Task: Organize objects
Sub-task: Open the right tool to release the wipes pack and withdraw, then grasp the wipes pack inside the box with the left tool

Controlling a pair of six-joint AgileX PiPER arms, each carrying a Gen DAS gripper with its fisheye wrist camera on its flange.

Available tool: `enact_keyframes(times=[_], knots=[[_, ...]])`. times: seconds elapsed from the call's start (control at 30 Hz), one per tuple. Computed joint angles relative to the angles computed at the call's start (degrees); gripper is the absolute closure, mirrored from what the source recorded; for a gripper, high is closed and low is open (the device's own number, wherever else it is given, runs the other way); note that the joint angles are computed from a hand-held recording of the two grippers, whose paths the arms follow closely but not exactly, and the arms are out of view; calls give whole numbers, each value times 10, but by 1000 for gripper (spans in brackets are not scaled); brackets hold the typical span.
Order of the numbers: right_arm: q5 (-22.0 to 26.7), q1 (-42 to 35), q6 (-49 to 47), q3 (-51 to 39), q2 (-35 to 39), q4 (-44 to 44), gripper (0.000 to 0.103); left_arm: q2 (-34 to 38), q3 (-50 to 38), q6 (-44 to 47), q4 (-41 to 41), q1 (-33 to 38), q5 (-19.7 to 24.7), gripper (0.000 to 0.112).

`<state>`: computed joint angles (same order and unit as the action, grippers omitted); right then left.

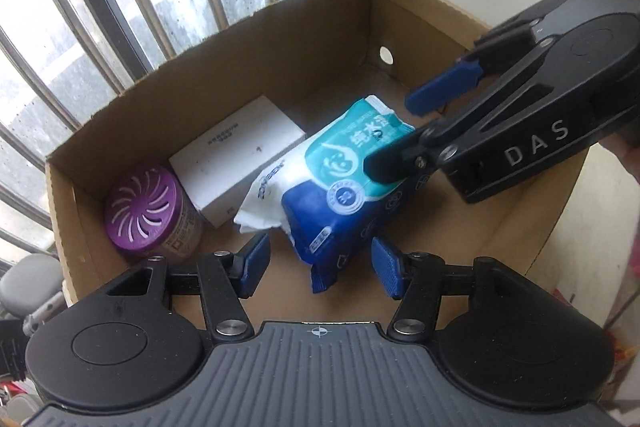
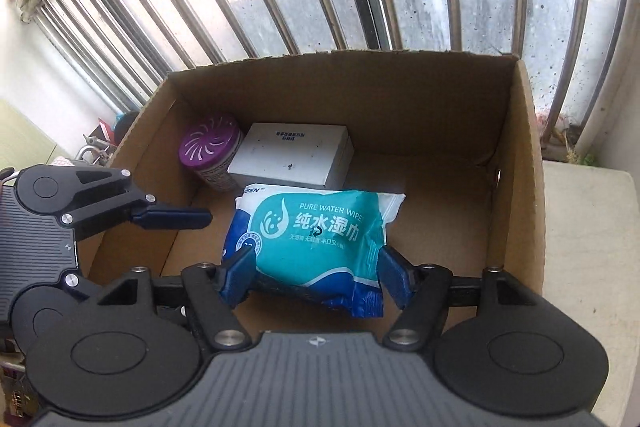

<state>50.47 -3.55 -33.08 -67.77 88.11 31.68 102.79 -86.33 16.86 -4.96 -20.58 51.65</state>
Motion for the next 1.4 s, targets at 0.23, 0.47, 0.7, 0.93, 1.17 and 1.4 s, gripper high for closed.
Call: enact_keyframes(times=[0.23, 0.47, 0.7, 0.93, 1.17, 1.4], knots=[[-22, -15, -47, 5, -10, 9, 46, 66, -66, 55, 18, -11, 40, 74], [-48, -15, -125, 39, -2, 52, 46, 79, -67, 94, 8, -25, -3, 77], [35, -106, -266, 57, 25, 249, 46, 108, -120, 103, -28, -20, 36, 78], [75, -132, -267, 57, 33, 289, 52, 146, -166, 87, -31, -42, 19, 77], [65, -126, -245, 57, 26, 277, 52, 129, -144, 72, -40, -36, 6, 75], [-68, -19, -76, 45, -48, 11, 53, 87, -85, 52, -3, -52, -45, 74]])
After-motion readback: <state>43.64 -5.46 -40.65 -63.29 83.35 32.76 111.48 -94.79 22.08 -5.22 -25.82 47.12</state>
